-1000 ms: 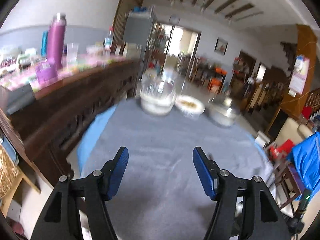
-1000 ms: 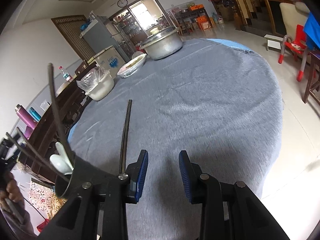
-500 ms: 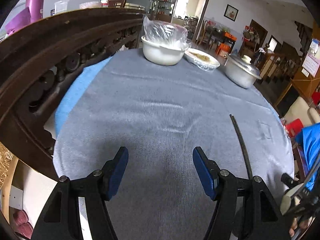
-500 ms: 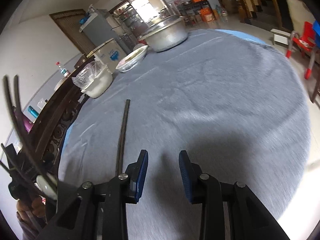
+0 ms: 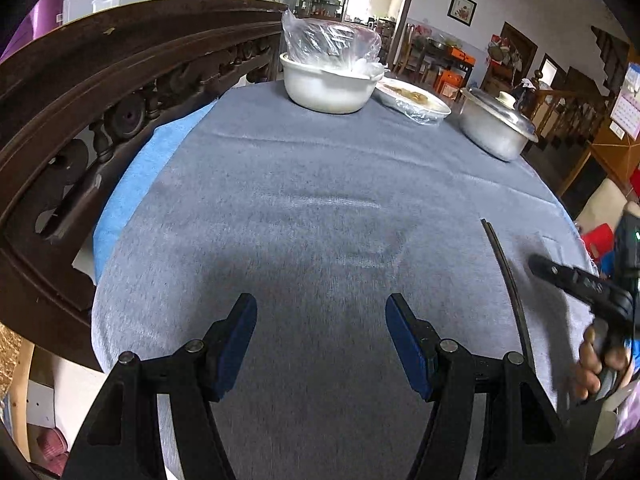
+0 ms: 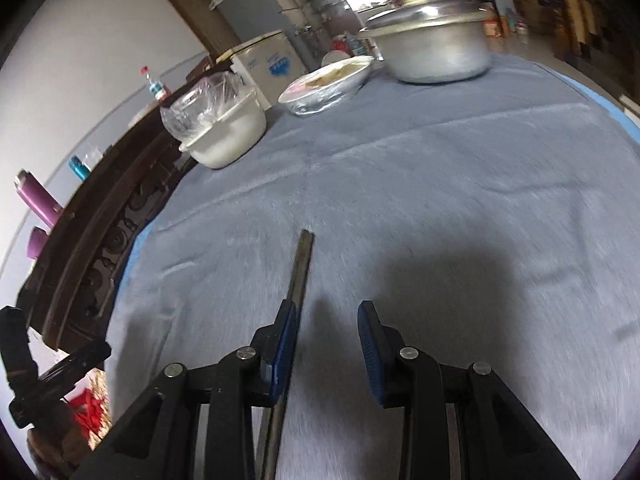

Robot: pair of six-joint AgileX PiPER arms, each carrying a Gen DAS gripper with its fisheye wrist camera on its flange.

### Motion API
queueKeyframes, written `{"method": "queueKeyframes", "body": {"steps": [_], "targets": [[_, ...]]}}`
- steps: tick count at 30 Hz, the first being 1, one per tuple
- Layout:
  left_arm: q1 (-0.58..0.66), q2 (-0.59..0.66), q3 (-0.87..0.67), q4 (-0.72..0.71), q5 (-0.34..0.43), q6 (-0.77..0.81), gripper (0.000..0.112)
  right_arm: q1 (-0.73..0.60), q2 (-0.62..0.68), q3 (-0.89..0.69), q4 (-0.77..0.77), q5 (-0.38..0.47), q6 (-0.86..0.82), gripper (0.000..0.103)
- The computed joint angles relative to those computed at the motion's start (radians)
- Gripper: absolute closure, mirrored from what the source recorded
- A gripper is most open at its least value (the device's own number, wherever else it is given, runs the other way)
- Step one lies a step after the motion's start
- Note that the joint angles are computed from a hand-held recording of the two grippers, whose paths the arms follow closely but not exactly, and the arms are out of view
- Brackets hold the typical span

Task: Organize utensils
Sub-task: 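Grasp a loose dark chopstick on the cloth with the right gripper, then lift the chopstick with the right gripper while the left gripper grasps another chopstick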

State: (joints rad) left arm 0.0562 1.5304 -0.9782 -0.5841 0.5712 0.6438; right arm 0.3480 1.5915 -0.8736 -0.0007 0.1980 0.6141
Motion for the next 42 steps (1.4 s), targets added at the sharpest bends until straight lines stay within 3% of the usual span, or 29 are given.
{"method": "queueKeyframes", "body": {"steps": [5, 13, 16, 22, 26, 30, 32, 34, 35, 38, 40, 42], "targets": [[-0.025, 0.044, -0.036, 0.006, -0.001, -0.007, 0.045, 0.022, 0.113, -0.143, -0.100, 0.096, 0.033, 0.069], [-0.070, 0.078, -0.073, 0.001, -0.010, -0.002, 0.045, 0.118, 0.199, -0.279, -0.486, 0.282, 0.290, 0.069], [-0.085, 0.086, -0.082, 0.017, -0.017, -0.009, 0.045, 0.132, 0.200, -0.289, -0.539, 0.319, 0.322, 0.069], [-0.104, 0.094, -0.094, 0.044, -0.031, -0.022, 0.045, 0.072, 0.151, -0.221, -0.524, 0.300, 0.335, 0.073], [-0.123, 0.109, -0.114, 0.056, -0.030, -0.038, 0.045, 0.028, 0.129, -0.204, -0.414, 0.272, 0.253, 0.073], [-0.165, 0.141, -0.164, 0.070, -0.023, -0.042, 0.045, 0.046, 0.167, -0.261, -0.398, 0.310, 0.231, 0.073], [-0.187, 0.172, -0.212, 0.072, 0.008, -0.039, 0.045, 0.069, 0.204, -0.311, -0.445, 0.365, 0.255, 0.073], [-0.208, 0.221, -0.289, 0.067, 0.078, -0.040, 0.045, 0.084, 0.229, -0.350, -0.479, 0.425, 0.262, 0.089], [-0.222, 0.257, -0.346, 0.069, 0.128, -0.045, 0.045, 0.087, 0.232, -0.357, -0.492, 0.445, 0.264, 0.092], [-0.270, 0.348, -0.500, 0.096, 0.260, -0.088, 0.049, 0.057, 0.199, -0.318, -0.458, 0.431, 0.233, 0.096], [-0.299, 0.406, -0.599, 0.094, 0.350, -0.093, 0.059, 0.044, 0.163, -0.272, -0.482, 0.434, 0.249, 0.096], [-0.340, 0.485, -0.735, 0.119, 0.452, -0.128, 0.060, 0.018, 0.126, -0.228, -0.466, 0.421, 0.238, 0.096]]}}
